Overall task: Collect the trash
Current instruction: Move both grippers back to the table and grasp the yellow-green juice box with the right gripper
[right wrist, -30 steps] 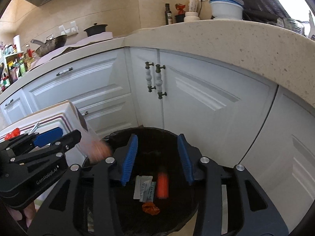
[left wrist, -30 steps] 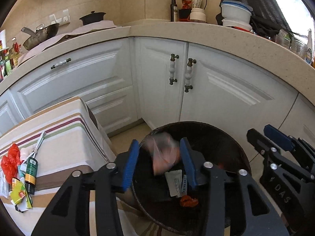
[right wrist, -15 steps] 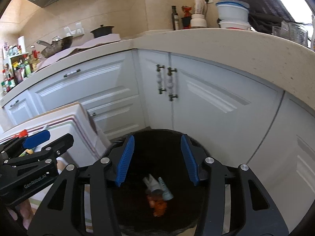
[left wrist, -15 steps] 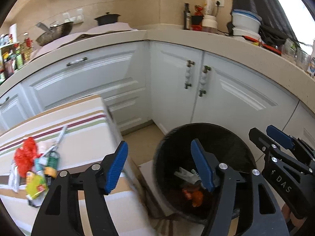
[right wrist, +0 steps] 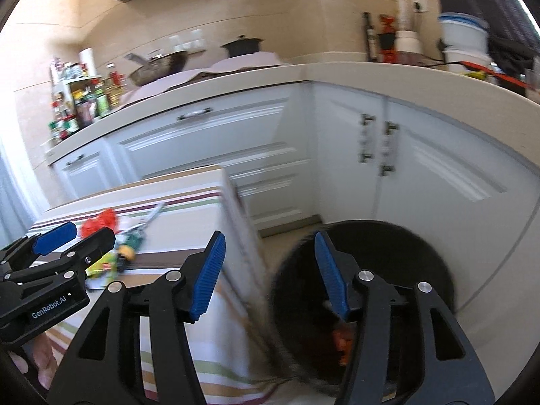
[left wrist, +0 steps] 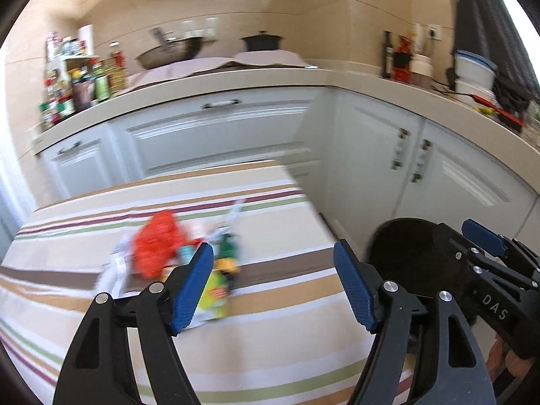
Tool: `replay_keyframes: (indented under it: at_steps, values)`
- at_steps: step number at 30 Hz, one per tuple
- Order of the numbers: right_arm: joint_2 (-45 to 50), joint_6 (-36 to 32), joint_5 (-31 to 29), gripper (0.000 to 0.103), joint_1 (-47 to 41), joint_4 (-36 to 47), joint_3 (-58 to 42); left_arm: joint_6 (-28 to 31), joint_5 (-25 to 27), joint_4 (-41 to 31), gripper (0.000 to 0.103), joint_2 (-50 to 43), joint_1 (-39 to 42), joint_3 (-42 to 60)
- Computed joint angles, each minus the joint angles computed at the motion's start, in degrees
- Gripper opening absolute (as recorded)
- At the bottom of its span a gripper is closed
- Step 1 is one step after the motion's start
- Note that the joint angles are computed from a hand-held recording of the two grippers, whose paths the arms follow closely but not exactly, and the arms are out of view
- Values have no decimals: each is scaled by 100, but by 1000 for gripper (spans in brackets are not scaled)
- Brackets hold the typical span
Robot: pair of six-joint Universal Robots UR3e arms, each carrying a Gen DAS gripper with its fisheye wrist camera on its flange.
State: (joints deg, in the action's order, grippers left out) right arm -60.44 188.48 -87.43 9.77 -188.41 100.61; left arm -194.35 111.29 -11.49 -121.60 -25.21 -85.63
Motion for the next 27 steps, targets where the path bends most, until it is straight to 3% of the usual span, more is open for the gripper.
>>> replay_keyframes:
  at_steps: [9, 27]
  values:
    - [658, -81, -41, 54, 961, 760, -1322, -162, 243, 574, 73, 1137, 767, -1954]
    - [2301, -289, -169, 55, 2034, 2768, -4383, 19, -258, 1415, 73, 2540, 2697, -4284]
